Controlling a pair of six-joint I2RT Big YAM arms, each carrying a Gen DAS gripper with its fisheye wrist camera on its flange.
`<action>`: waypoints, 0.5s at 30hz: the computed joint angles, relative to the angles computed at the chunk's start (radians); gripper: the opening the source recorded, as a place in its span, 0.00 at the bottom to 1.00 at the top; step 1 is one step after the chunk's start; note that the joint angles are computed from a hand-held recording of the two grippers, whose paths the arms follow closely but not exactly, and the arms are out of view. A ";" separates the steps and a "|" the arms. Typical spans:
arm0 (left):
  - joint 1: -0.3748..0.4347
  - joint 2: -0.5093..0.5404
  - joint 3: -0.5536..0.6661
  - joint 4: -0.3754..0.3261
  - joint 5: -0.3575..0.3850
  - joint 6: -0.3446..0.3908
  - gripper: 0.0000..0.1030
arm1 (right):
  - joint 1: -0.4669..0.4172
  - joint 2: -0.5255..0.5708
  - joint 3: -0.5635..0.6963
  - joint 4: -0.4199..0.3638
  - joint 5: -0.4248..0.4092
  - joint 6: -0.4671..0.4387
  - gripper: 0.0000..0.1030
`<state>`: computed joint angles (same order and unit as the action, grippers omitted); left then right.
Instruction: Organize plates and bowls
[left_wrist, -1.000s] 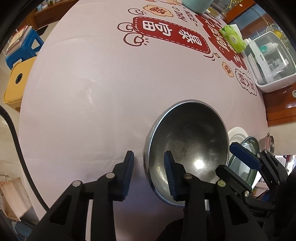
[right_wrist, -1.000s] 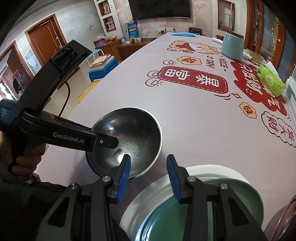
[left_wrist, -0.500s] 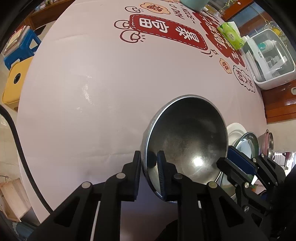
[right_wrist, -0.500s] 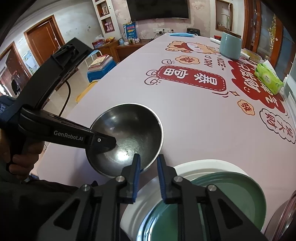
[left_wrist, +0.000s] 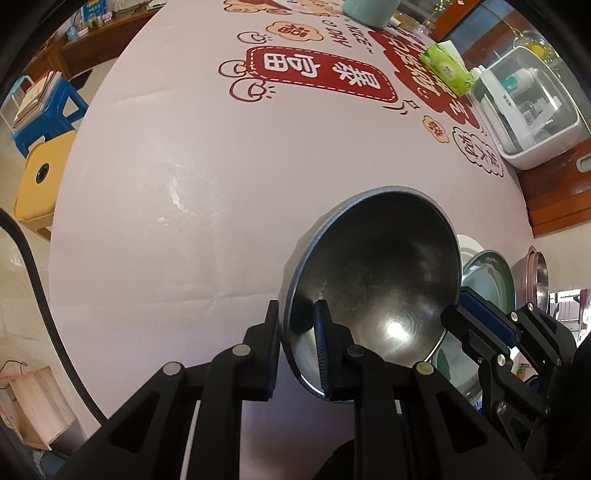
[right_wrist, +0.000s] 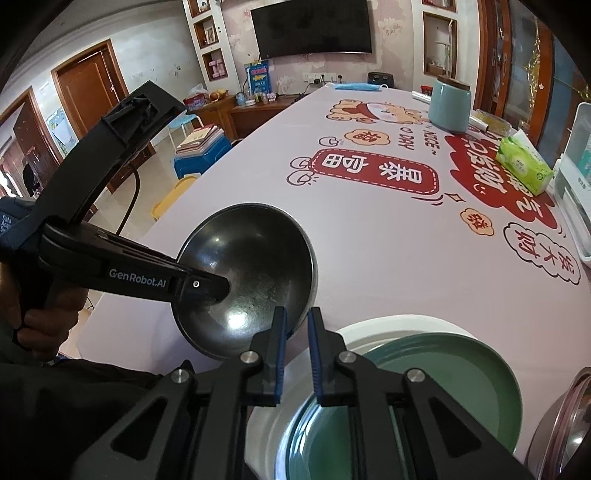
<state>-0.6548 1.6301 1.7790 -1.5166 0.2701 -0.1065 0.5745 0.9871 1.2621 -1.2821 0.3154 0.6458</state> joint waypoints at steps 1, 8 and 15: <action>-0.002 -0.007 -0.003 0.001 -0.001 0.005 0.15 | 0.005 -0.004 0.000 -0.003 0.006 0.005 0.11; -0.002 -0.060 -0.032 0.023 0.015 0.020 0.15 | 0.036 -0.041 -0.008 -0.018 0.056 0.038 0.10; -0.018 -0.102 -0.056 0.038 0.032 0.020 0.15 | 0.068 -0.086 -0.026 -0.039 0.103 0.087 0.10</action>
<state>-0.6726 1.5286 1.7231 -1.4788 0.3017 -0.0864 0.6422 0.9010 1.2363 -1.3208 0.4186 0.7325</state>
